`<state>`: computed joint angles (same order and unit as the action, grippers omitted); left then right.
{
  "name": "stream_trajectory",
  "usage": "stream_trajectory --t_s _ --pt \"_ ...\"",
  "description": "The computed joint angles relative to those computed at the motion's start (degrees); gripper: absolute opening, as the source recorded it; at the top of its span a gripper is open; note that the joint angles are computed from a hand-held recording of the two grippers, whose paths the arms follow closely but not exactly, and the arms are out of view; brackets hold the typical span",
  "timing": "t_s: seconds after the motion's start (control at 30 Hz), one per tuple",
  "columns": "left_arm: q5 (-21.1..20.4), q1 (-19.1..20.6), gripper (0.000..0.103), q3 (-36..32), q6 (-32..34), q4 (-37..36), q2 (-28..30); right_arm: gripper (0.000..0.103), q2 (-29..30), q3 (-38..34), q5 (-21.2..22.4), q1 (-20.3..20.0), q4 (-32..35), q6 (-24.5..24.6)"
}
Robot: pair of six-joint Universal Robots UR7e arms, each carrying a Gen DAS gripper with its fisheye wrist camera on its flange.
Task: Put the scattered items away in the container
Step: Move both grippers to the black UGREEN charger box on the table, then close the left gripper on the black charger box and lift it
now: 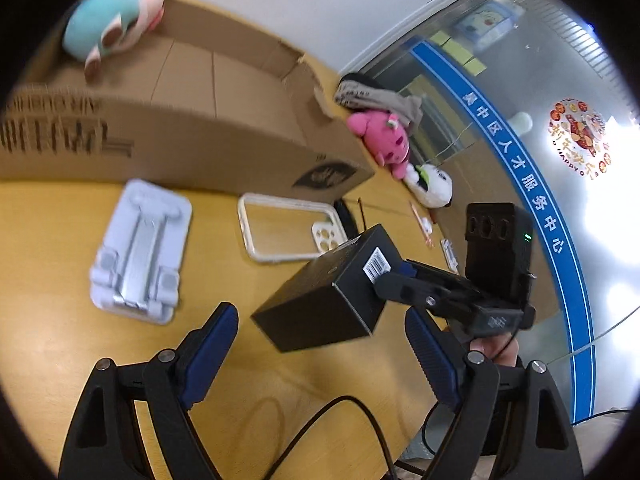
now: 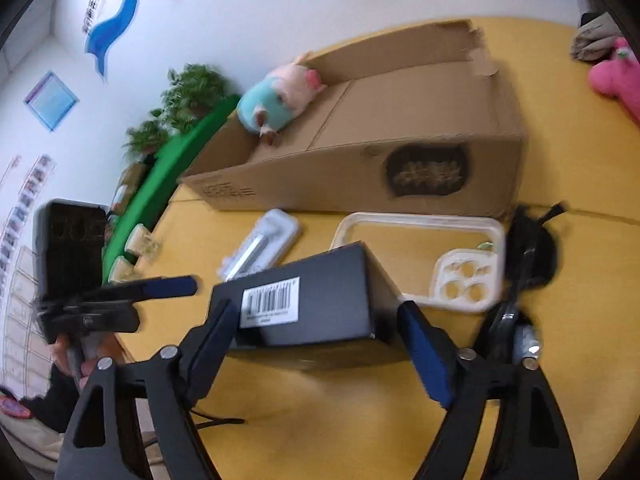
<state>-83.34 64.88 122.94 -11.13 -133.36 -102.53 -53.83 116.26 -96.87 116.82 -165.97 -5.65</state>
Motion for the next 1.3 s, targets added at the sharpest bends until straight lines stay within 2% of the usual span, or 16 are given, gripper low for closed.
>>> stream_trajectory --t_s 0.13,0.2,0.27,0.37,0.43,0.53,0.6,0.73,0.8,0.97,1.03,1.07,1.13,1.2,1.23,1.3 --pt "-1.1 1.7 0.083 0.2 -0.9 0.3 1.2 0.084 -0.9 4.7 2.0 0.3 -5.9 -1.8" --pt "-4.2 3.6 0.084 0.7 -0.2 0.6 0.8 0.085 -1.4 7.8 1.7 1.2 -9.5 -3.3" --pt "-6.0 4.5 0.084 1.7 -0.2 0.4 -0.5 0.084 -1.1 9.9 0.3 2.3 -11.5 -3.4" --pt "-6.4 4.3 0.084 3.2 -0.4 1.4 -2.4 0.084 0.0 12.1 -5.3 3.8 -9.1 -1.1" --pt "-4.0 3.3 0.084 3.7 -1.3 2.7 -3.0 0.084 -0.1 14.2 -3.8 3.1 -10.3 -0.4" --pt "1.0 2.3 0.084 3.3 -3.0 6.5 -2.6 0.084 -2.6 16.5 3.9 0.8 -11.1 1.5" --pt "-0.3 3.3 0.084 3.3 -3.0 5.8 -2.2 0.089 -4.0 17.4 5.0 0.4 -11.2 1.6" --pt "-0.1 4.0 0.084 3.0 0.2 2.1 -0.3 0.093 -5.1 18.1 3.8 0.2 -12.8 2.5" --pt "0.7 4.4 0.083 1.4 1.5 2.9 2.3 0.093 -4.6 17.9 1.7 0.7 -13.6 4.0" --pt "-3.6 5.3 0.082 -0.8 7.7 3.0 6.6 0.094 -1.3 15.9 -3.2 2.3 -12.1 5.4" --pt "-3.9 4.4 0.063 -1.1 8.6 5.2 7.4 0.095 0.1 15.3 -3.5 3.5 -12.9 4.6" --pt "-3.0 3.7 0.065 -0.6 8.6 5.1 7.0 0.096 1.0 14.7 -4.9 4.6 -13.0 4.0" --pt "-2.6 2.8 0.064 0.6 8.3 4.7 6.1 0.097 3.8 13.4 -13.0 8.2 -15.2 2.0" --pt "-2.4 2.3 0.063 1.5 7.4 4.6 5.0 0.092 6.0 12.5 -19.7 10.7 -16.7 1.4" --pt "-1.7 1.8 0.063 2.2 7.0 4.3 4.3 0.089 6.4 12.1 -22.0 11.4 -16.9 1.8" --pt "0.3 0.6 0.063 3.6 5.6 3.3 2.7 0.082 5.8 12.2 -21.7 11.4 -16.7 1.9"
